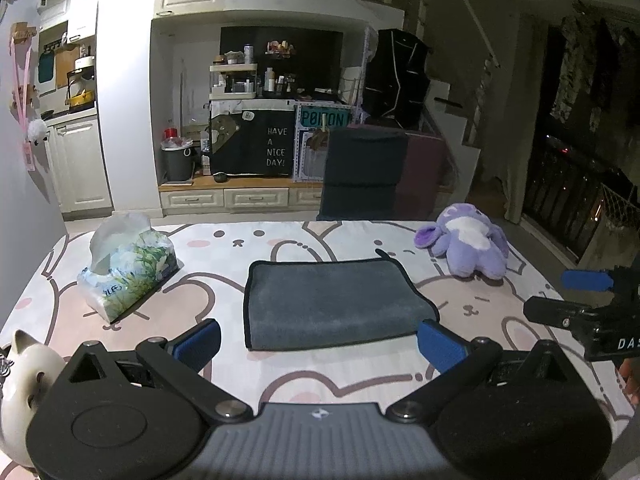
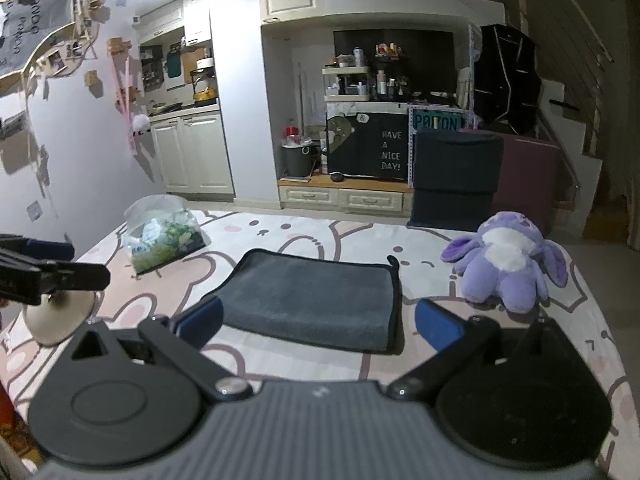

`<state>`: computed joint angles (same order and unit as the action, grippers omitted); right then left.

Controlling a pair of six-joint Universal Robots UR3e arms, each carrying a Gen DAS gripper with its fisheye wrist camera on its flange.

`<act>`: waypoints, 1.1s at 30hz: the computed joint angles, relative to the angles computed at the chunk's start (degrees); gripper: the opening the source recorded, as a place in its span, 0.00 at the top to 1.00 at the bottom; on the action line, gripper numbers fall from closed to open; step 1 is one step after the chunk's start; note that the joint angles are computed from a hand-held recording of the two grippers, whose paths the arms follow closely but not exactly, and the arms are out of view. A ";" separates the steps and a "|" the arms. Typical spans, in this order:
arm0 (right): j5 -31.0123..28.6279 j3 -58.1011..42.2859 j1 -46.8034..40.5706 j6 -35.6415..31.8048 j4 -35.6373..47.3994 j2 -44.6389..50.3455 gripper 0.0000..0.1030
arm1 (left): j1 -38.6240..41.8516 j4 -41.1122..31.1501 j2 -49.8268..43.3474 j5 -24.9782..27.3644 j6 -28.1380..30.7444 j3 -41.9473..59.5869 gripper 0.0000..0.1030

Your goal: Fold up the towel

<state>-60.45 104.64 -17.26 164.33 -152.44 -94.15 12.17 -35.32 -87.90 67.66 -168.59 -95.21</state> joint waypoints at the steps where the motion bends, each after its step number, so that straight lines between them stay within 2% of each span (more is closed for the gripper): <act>1: 0.43 0.44 -0.33 -0.45 0.35 -0.68 0.00 | -0.01 0.08 0.82 0.03 0.17 -0.88 0.00; 7: 4.28 5.15 -3.42 -2.85 1.87 -6.63 0.00 | 0.17 1.51 5.98 -0.06 0.87 -6.32 0.00; 14: 8.94 8.98 -7.65 -7.40 7.86 -13.82 0.00 | 2.86 -0.55 12.64 -3.90 2.83 -11.74 0.00; 23: 15.24 13.19 -15.36 -14.46 23.73 -26.97 0.00 | 7.61 -5.67 22.89 -9.50 7.03 -17.59 0.00; 29: 17.34 15.56 -19.98 -18.75 33.48 -35.78 0.00 | 11.34 -12.11 28.89 -13.16 10.93 -20.15 0.00; 33: 20.43 16.24 -24.62 -24.46 43.13 -41.82 0.00 | 14.95 -18.01 33.35 -16.71 14.92 -22.05 0.00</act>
<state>-40.02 120.89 -41.88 139.87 -109.30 -135.96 27.13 -53.33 -54.55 50.95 -153.67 -117.26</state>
